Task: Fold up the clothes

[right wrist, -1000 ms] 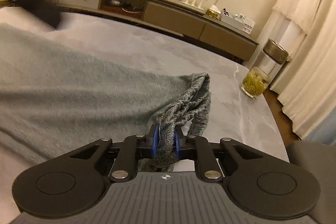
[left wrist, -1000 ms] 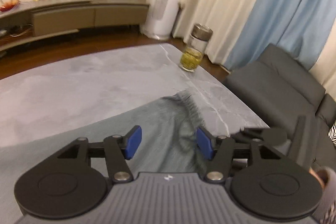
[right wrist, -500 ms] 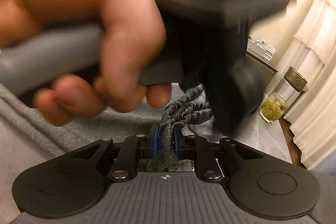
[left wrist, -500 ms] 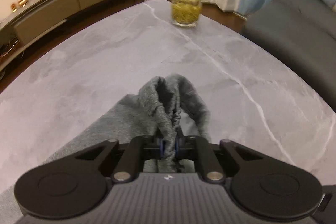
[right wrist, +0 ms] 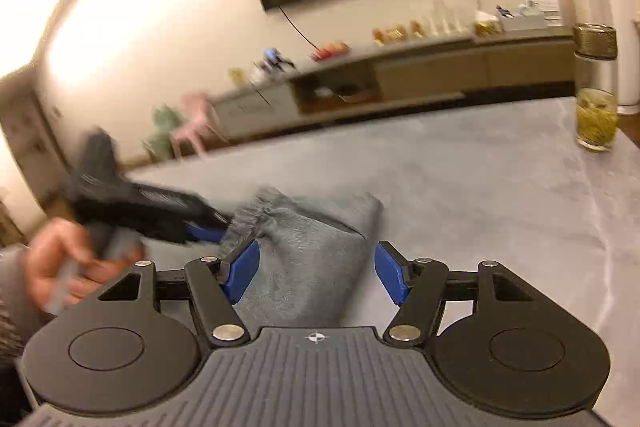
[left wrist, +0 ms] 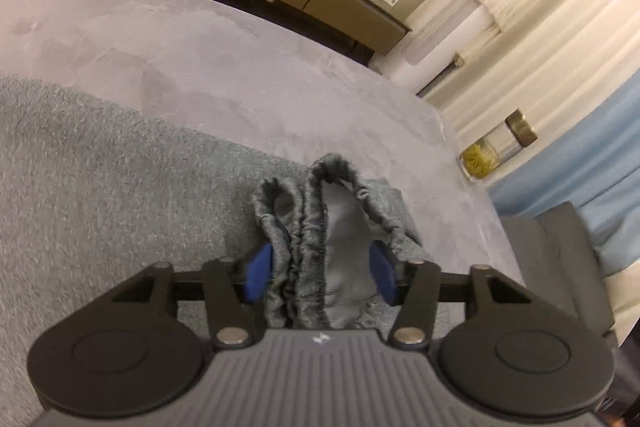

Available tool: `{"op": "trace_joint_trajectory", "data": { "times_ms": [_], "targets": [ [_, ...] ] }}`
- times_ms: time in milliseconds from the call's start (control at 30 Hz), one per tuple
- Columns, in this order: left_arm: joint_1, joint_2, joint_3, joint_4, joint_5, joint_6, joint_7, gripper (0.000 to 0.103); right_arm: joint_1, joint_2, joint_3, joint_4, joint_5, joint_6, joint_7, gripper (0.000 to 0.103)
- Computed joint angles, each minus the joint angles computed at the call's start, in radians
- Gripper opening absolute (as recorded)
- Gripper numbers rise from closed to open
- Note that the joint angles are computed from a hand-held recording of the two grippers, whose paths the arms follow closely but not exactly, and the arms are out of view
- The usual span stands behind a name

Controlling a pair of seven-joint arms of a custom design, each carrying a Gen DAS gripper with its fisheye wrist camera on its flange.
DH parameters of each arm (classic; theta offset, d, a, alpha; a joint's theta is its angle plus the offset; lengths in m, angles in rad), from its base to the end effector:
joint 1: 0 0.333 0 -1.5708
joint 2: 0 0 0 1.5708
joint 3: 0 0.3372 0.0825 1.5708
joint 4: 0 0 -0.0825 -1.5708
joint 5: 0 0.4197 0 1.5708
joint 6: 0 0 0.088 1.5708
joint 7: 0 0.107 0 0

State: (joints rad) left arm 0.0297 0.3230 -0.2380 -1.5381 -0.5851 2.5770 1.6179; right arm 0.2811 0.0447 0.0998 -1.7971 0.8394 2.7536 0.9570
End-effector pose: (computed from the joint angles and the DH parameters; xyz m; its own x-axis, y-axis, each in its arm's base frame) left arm 0.7358 -0.1190 0.5648 -0.0413 -0.8223 0.5676 -0.7936 -0.3182 -0.5186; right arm 0.6234 0.2153 0.6243 0.4822 -0.8210 -0.3056 -0.5763 -0.0346 -0.8165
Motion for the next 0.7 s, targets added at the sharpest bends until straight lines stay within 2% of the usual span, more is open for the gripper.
{"op": "trace_joint_trajectory", "data": {
  "times_ms": [133,200,267,333,367,467,500,533,567,600,633,700],
  "targets": [
    [-0.002,-0.021,-0.013,-0.032,-0.033,0.038,0.017,0.059,0.035,0.015,0.009,-0.006,-0.269,0.018,0.134,0.066],
    [0.001,-0.049,-0.016,-0.066,-0.053,0.054,0.040,0.060,0.047,0.014,0.019,-0.014,-0.336,0.019,0.130,0.066],
    [0.015,-0.075,-0.024,-0.099,-0.120,0.078,0.079,0.066,0.060,0.025,0.029,-0.008,-0.396,-0.003,0.111,0.066],
    [0.026,-0.084,-0.026,-0.106,-0.193,0.084,0.112,0.081,0.074,0.038,0.036,0.002,-0.459,-0.028,0.095,0.066],
    [0.028,-0.082,-0.025,-0.100,-0.222,0.081,0.121,0.082,0.081,0.044,0.039,0.006,-0.496,-0.041,0.092,0.065],
    [-0.001,-0.051,-0.001,-0.052,-0.145,0.030,0.080,0.083,0.100,0.059,0.038,0.017,-0.609,-0.074,0.097,0.060],
    [-0.020,-0.026,0.010,-0.017,-0.079,0.004,0.054,0.083,0.102,0.061,0.039,0.017,-0.626,-0.073,0.096,0.055],
    [-0.045,-0.016,0.027,0.001,0.004,-0.007,0.016,0.079,0.102,0.063,0.040,0.019,-0.632,-0.073,0.093,0.045],
    [-0.068,-0.004,0.042,0.020,0.086,-0.021,-0.020,0.072,0.103,0.065,0.040,0.022,-0.640,-0.074,0.093,0.041],
    [-0.089,0.008,0.056,0.042,0.166,-0.039,-0.055,0.030,0.103,0.064,0.040,0.021,-0.649,-0.073,0.089,0.036],
    [-0.112,0.018,0.071,0.061,0.236,-0.054,-0.083,0.007,0.103,0.059,0.041,0.016,-0.655,-0.072,0.081,0.027],
    [-0.085,-0.025,0.047,0.006,0.215,-0.026,-0.096,0.005,0.099,0.052,0.044,0.014,-0.638,-0.080,0.060,0.022]
  ]
}}
